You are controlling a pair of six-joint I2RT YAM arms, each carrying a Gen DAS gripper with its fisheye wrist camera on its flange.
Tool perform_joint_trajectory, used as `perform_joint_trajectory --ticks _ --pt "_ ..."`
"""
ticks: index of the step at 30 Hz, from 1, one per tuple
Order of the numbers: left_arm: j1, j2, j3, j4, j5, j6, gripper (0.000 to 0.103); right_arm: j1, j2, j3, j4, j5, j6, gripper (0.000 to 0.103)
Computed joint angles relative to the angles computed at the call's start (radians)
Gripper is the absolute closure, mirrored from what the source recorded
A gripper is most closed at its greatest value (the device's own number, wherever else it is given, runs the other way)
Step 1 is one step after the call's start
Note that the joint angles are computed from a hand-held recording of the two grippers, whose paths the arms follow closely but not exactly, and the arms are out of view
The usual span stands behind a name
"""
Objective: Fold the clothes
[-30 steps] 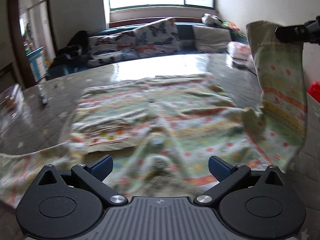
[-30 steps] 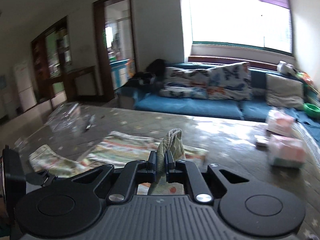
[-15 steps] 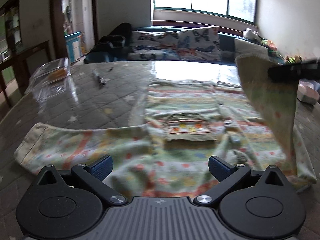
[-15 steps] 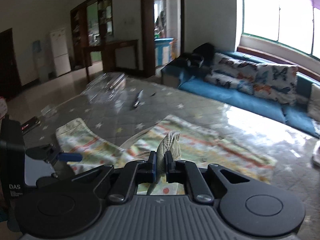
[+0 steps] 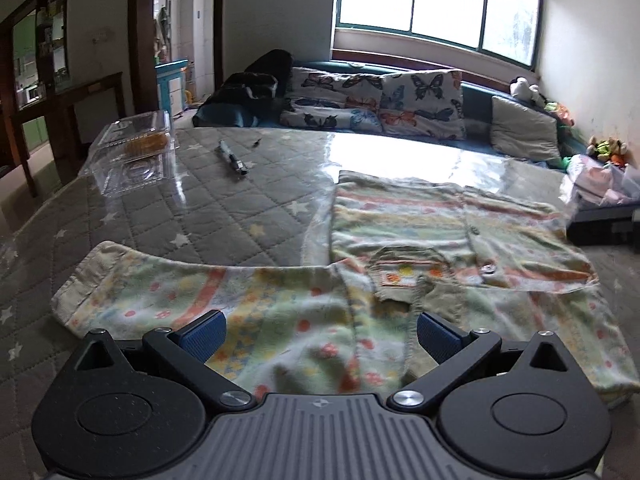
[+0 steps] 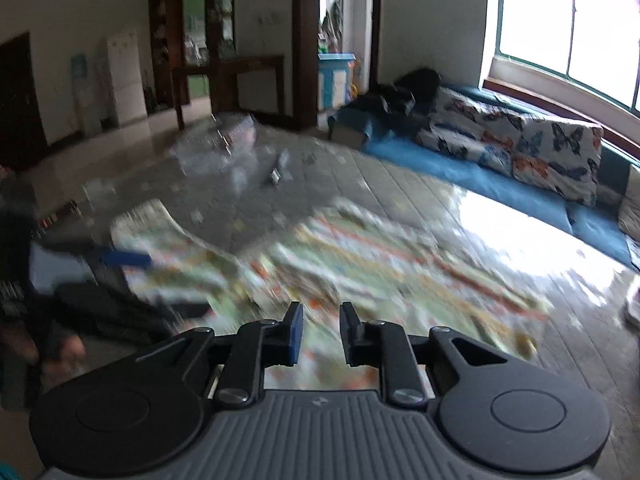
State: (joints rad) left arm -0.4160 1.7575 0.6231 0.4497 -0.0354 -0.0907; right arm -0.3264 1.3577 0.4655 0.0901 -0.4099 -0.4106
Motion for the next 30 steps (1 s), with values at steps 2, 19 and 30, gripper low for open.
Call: perform_joint_trajectory --ticks 2,19,30 --pt "-0.021 0.003 0.008 -0.005 0.004 -0.003 0.0 -0.052 0.026 -0.007 -0.018 0.003 -0.049 0.083" --pt "-0.185 0.124 0.088 0.02 -0.035 0.059 0.0 -0.288 0.222 -0.021 0.039 -0.029 -0.197 0.08" --pt "-0.171 0.18 0.091 0.039 -0.07 0.065 0.0 -0.241 0.406 0.096 0.153 0.03 -0.074 0.079"
